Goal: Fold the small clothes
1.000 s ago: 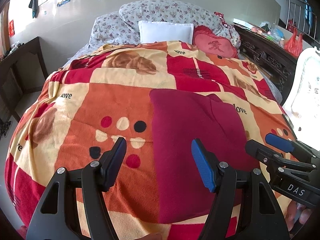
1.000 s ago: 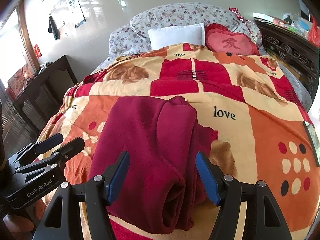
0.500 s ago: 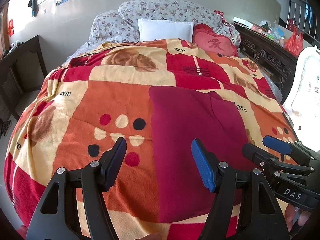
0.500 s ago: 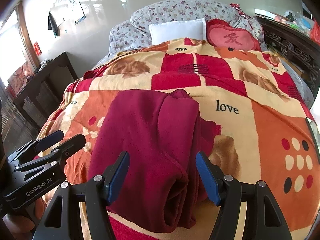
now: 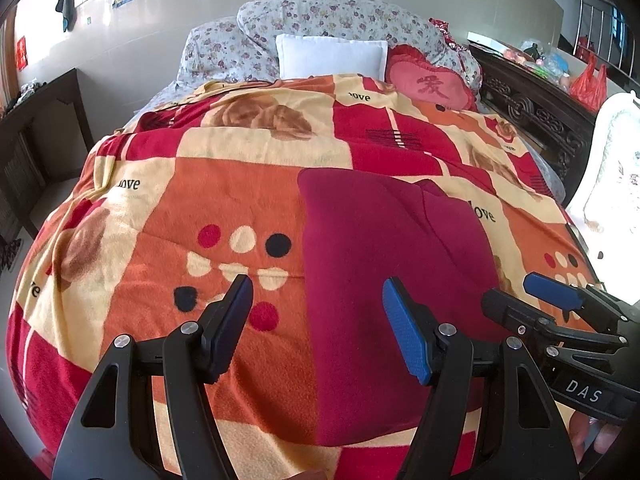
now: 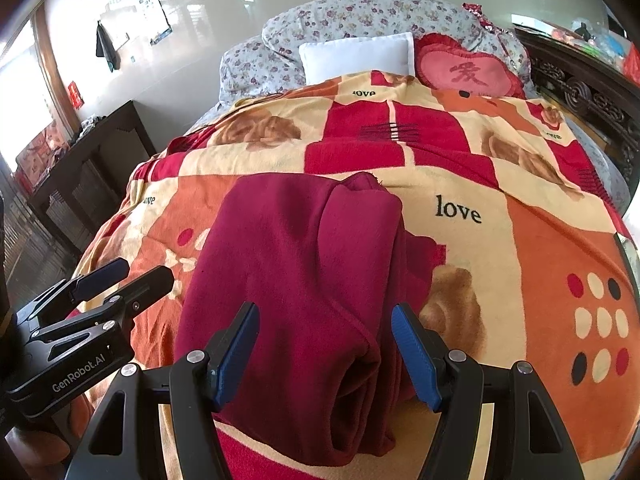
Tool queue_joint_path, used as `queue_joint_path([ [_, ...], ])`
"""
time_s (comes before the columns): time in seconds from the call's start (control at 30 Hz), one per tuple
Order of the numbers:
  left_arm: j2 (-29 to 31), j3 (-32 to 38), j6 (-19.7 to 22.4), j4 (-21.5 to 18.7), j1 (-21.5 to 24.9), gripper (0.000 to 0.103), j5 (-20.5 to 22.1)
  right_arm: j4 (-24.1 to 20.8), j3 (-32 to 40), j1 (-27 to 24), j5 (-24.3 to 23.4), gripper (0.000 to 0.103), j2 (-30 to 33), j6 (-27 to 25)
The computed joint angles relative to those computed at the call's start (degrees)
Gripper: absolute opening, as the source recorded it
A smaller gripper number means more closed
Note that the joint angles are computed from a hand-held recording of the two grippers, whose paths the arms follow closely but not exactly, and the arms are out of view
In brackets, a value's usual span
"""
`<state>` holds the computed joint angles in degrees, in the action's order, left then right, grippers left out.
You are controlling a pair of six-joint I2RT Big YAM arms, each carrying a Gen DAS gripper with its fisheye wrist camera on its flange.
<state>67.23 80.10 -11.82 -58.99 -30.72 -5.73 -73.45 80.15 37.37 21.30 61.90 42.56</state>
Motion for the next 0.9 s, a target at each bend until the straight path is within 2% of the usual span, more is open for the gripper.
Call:
queue_joint_path([
  [0.67, -0.01, -0.39, 0.1, 0.2, 0.09, 0.068, 0.08, 0.09, -0.56, -0.47, -1.27, 0.066, 0.08, 0.09],
  [0.83, -1.01, -2.55, 0.75, 2.83, 0.28, 0.068, -0.98, 0.34, -0.94, -0.73, -1.76, 0.066, -0.07, -0.02],
  [0.9, -0.45, -2.07, 1.2, 2.62, 0.91, 0.068, -0.5, 0.4, -0.97, -0.74, -1.67, 0.066, -0.1, -0.02],
])
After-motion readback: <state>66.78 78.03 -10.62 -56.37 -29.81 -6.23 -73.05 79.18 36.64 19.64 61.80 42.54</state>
